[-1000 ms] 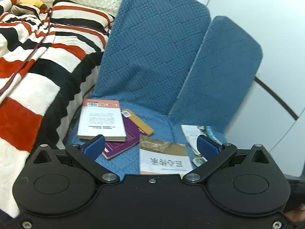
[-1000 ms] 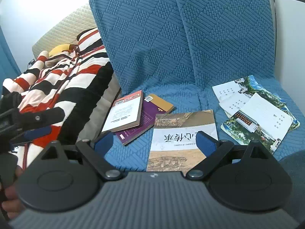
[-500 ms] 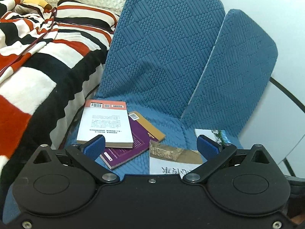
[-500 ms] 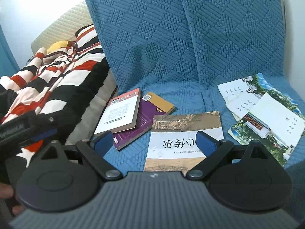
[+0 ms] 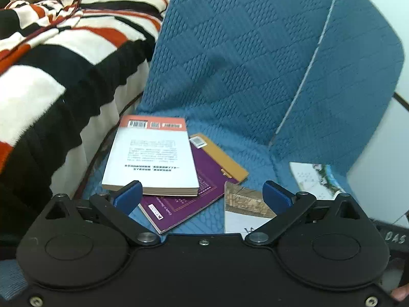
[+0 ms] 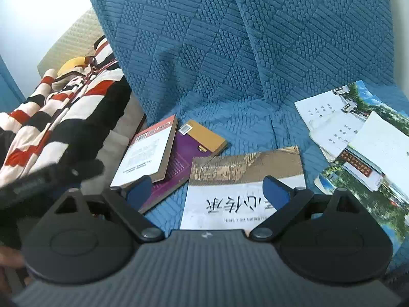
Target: Organize objects
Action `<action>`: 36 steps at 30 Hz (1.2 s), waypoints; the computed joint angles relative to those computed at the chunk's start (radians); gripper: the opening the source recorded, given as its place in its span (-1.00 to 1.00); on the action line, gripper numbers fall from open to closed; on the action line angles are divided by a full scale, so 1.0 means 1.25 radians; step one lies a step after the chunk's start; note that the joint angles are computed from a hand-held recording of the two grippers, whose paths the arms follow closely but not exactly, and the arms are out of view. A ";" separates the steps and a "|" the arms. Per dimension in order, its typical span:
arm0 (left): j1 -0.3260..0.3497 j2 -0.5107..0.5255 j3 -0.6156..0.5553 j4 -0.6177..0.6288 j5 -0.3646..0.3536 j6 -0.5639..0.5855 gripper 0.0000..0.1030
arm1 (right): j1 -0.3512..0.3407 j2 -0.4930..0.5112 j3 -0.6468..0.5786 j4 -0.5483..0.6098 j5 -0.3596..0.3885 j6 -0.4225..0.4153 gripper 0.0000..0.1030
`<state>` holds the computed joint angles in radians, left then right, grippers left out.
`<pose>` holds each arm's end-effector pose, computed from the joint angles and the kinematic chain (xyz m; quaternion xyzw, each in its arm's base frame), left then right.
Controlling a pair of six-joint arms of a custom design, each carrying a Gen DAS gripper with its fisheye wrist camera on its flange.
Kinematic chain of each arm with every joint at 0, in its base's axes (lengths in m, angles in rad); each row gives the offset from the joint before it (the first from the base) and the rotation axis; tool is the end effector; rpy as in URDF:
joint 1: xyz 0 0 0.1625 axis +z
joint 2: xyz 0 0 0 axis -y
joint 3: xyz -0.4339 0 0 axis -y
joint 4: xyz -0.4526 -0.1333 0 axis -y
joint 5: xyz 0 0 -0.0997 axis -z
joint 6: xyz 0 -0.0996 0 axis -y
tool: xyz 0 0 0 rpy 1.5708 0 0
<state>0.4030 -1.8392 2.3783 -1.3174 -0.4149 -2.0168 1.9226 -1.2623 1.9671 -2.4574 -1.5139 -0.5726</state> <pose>-0.2015 -0.3299 0.2493 -0.1261 0.7909 -0.5108 0.3124 0.3346 -0.5084 0.2029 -0.4462 0.8899 -0.0933 0.0182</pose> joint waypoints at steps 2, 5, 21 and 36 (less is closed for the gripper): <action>0.023 0.007 0.002 -0.033 0.013 0.032 0.95 | 0.001 0.013 -0.010 0.003 0.012 0.013 0.84; 0.059 0.012 0.003 -0.097 0.024 0.098 0.95 | 0.007 0.034 -0.023 -0.003 0.016 0.017 0.84; 0.203 0.024 -0.021 -0.232 0.021 0.233 0.92 | 0.029 0.162 -0.123 0.052 0.045 0.071 0.83; 0.339 0.015 -0.040 -0.391 -0.046 0.385 0.44 | 0.029 0.296 -0.242 0.213 0.116 0.181 0.44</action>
